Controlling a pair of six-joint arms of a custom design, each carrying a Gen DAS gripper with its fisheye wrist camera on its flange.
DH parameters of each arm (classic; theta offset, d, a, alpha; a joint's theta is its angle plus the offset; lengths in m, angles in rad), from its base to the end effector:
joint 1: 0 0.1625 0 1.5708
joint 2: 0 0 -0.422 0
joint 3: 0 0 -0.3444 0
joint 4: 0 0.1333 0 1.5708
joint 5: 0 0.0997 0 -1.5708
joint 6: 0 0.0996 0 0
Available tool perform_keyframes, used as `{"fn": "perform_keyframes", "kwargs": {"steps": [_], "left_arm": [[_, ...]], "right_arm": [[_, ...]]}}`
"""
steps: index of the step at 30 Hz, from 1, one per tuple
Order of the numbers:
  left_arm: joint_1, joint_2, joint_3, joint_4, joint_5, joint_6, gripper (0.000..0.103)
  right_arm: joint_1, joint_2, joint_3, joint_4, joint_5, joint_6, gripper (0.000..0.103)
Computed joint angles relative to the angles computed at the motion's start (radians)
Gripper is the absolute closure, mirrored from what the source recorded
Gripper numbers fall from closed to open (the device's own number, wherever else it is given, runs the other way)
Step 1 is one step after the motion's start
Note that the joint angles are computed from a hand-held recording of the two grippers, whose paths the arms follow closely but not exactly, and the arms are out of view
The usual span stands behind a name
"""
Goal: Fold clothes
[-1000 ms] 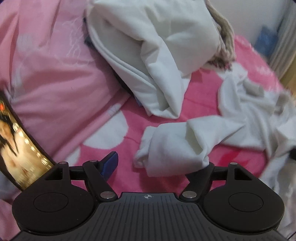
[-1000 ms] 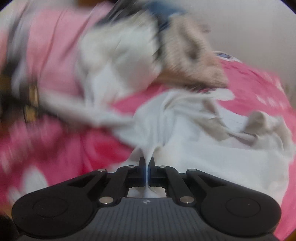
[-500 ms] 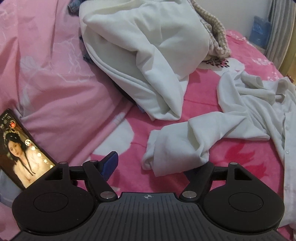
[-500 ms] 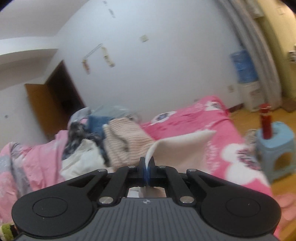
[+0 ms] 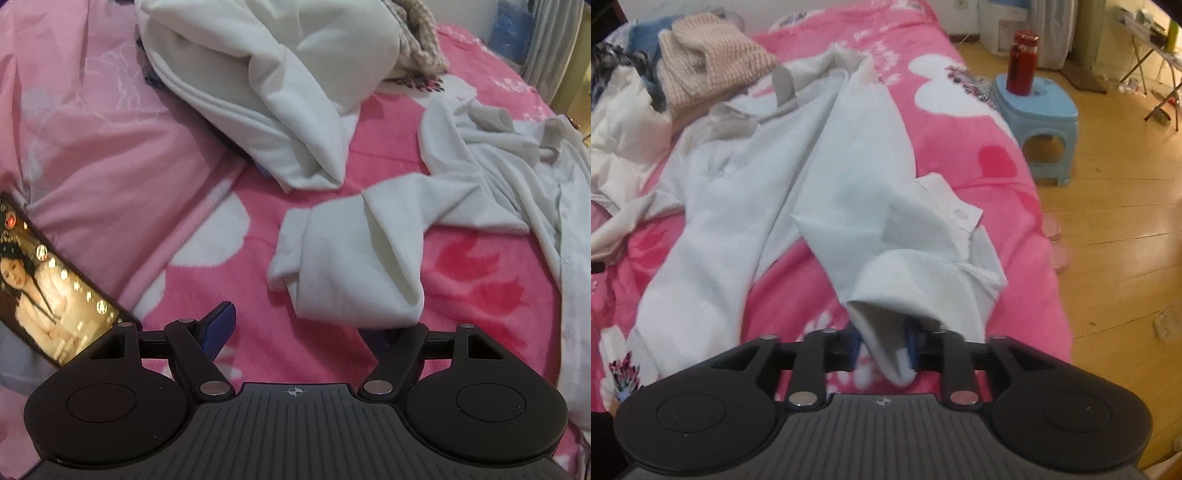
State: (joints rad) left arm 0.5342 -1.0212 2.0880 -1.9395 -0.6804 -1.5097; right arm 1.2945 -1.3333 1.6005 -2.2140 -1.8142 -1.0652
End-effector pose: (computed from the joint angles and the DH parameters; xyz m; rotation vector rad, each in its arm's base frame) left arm -0.2566 -0.3967 0.1087 -0.1397 2.1593 -0.7449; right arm -0.0475 -0.5683 0.4284 0.9844 -2.5290 0.1981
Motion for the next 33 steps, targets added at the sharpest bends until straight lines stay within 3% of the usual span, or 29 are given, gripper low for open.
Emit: {"fn": "perform_keyframes", "kwargs": {"steps": [1, 5, 8, 12, 14, 17, 18, 20, 22, 24, 26, 29, 33], "left_arm": [[-0.007, -0.004, 0.002, 0.007, -0.011, -0.001, 0.029], [-0.041, -0.023, 0.010, 0.044, -0.049, -0.009, 0.024], [-0.080, -0.049, 0.006, 0.145, -0.058, -0.031, 0.024], [-0.130, -0.125, -0.036, 0.415, -0.043, -0.118, 0.024], [-0.149, -0.143, -0.098, 0.624, -0.030, -0.161, 0.024], [-0.178, -0.143, -0.201, 0.928, -0.012, -0.213, 0.023], [-0.187, -0.142, -0.225, 0.983, -0.006, -0.207, 0.023], [-0.205, -0.137, -0.272, 1.085, 0.006, -0.195, 0.020], [-0.219, -0.126, -0.289, 1.099, 0.032, -0.169, 0.016], [-0.230, -0.120, -0.262, 1.011, 0.072, -0.129, 0.013], [-0.230, -0.115, -0.205, 0.825, 0.104, -0.049, 0.013], [-0.214, -0.069, -0.140, 0.511, 0.122, 0.099, 0.013], [-0.186, 0.018, -0.084, 0.102, 0.130, 0.327, 0.013]], "right_arm": [[-0.009, -0.021, 0.002, -0.003, 0.028, -0.022, 0.057], [-0.031, -0.087, -0.024, -0.019, 0.129, -0.116, 0.057], [-0.037, -0.123, -0.045, -0.064, 0.221, -0.184, 0.057], [-0.025, -0.142, -0.118, -0.096, 0.342, -0.294, 0.057], [0.004, -0.133, -0.178, -0.098, 0.361, -0.384, 0.057], [0.060, -0.110, -0.286, -0.032, 0.357, -0.598, 0.057], [0.086, -0.100, -0.338, 0.040, 0.324, -0.679, 0.055], [0.152, -0.066, -0.468, 0.243, 0.204, -0.803, 0.041], [0.204, -0.040, -0.541, 0.453, 0.089, -0.822, 0.030], [0.233, -0.016, -0.586, 0.648, 0.033, -0.800, 0.030], [0.213, -0.020, -0.550, 0.771, 0.097, -0.746, 0.030], [0.164, -0.053, -0.379, 0.720, 0.238, -0.616, 0.030], [0.091, -0.013, -0.264, 0.656, 0.421, -0.289, 0.030]]}}
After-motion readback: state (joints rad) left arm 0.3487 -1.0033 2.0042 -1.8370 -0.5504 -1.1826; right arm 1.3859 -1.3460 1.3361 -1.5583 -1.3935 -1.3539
